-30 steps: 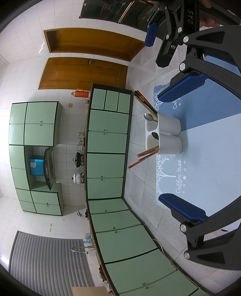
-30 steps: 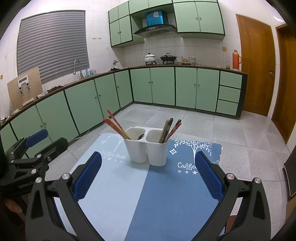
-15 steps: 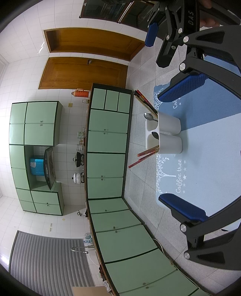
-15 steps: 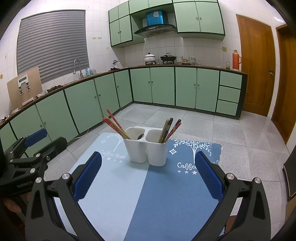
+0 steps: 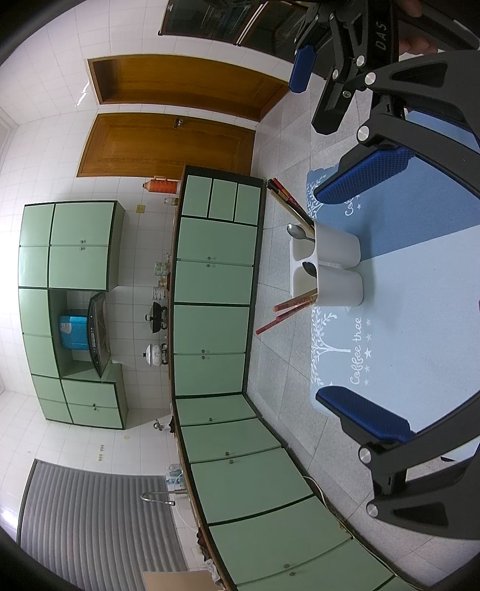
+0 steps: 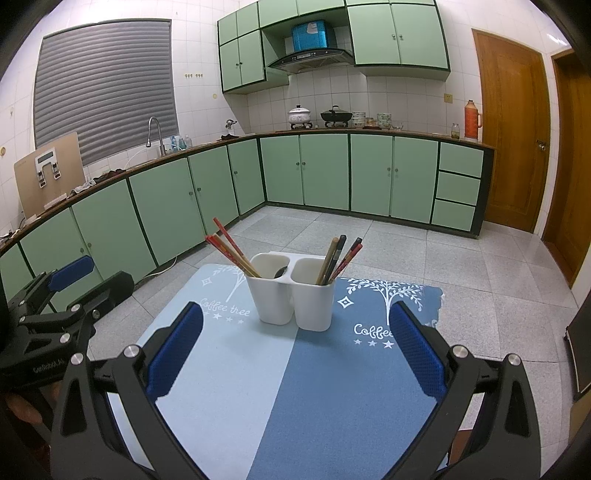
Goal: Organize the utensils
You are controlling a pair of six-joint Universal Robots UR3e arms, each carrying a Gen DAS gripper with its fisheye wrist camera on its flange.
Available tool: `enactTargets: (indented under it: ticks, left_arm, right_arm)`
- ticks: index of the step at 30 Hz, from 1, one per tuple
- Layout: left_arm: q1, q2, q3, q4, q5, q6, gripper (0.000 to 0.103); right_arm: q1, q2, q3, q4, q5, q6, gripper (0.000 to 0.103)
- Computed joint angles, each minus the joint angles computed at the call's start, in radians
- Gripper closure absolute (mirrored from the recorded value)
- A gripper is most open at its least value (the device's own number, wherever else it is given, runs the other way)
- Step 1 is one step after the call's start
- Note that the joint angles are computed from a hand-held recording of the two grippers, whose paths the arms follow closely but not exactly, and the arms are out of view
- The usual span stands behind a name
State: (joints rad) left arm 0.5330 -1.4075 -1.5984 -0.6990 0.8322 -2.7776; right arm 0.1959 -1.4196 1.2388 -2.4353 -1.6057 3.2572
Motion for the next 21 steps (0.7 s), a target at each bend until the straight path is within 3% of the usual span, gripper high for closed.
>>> enactTargets:
  ticks: [21]
  left_arm:
    - [0.000, 0.000, 0.000, 0.000, 0.000, -0.001, 0.006]
  right_arm:
    - [-0.013, -0.008, 0.015, -0.006, 0.011, -0.007, 0.005]
